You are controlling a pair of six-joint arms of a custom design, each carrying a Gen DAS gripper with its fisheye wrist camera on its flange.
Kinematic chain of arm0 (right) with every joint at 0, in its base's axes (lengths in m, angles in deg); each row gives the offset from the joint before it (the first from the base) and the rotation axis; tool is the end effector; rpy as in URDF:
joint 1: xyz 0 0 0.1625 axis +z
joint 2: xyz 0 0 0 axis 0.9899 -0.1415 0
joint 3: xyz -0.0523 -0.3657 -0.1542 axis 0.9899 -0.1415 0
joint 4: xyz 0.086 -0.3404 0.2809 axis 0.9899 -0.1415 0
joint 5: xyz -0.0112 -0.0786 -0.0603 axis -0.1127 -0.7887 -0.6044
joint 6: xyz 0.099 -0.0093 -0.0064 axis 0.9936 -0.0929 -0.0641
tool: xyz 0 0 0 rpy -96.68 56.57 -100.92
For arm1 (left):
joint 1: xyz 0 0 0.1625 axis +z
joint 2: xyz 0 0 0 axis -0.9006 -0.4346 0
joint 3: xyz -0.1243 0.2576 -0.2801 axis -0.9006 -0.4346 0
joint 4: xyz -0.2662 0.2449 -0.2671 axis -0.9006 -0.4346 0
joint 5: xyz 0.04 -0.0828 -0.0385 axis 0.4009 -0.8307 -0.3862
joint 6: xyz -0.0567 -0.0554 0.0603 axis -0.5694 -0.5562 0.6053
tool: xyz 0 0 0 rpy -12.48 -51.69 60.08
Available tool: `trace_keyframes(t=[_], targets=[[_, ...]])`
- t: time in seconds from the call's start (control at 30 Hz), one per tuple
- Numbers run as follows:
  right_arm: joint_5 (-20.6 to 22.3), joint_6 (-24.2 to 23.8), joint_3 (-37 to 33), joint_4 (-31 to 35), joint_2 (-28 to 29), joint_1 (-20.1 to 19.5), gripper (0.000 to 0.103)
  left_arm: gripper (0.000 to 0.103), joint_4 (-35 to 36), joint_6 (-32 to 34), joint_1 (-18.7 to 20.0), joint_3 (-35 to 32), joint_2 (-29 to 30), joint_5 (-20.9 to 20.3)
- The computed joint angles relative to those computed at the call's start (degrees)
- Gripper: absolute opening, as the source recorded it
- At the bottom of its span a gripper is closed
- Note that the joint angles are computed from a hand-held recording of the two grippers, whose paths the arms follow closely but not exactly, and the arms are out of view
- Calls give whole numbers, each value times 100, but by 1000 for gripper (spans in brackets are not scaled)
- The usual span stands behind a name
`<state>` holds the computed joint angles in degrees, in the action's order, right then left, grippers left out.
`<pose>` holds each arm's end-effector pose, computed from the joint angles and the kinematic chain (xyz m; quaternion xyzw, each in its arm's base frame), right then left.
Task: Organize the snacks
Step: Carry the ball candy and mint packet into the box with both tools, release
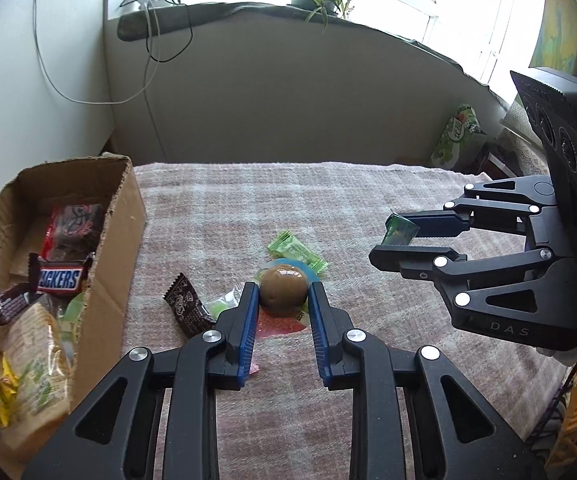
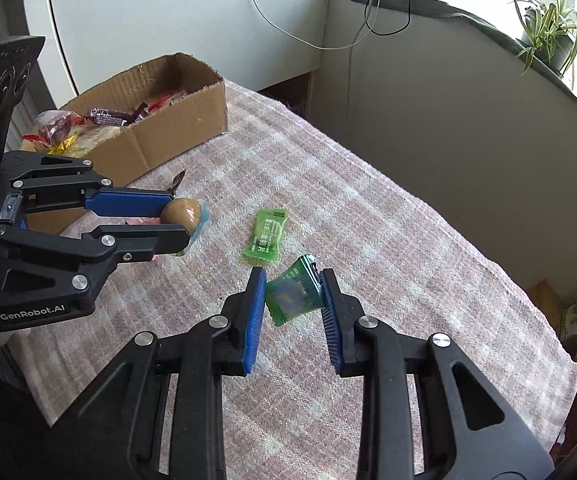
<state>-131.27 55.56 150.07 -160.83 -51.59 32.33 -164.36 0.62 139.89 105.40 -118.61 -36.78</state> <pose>0.3433 -0.6133 -0.0269 0.2212 -0.8753 0.2306 0.3631 -0.0053 -0.6434 0.3078 0.4252 0.8818 -0.1484 0.1401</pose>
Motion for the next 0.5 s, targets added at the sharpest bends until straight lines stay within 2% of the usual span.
trace_keyframes(t=[0.27,0.5], targets=[[136,-34,-558,169,215,214,28,24,46,-32,68,-144,-257,-97],[367,-101,-1339,448,652,364,28,24,95,-35,262,-344,-407,-118]])
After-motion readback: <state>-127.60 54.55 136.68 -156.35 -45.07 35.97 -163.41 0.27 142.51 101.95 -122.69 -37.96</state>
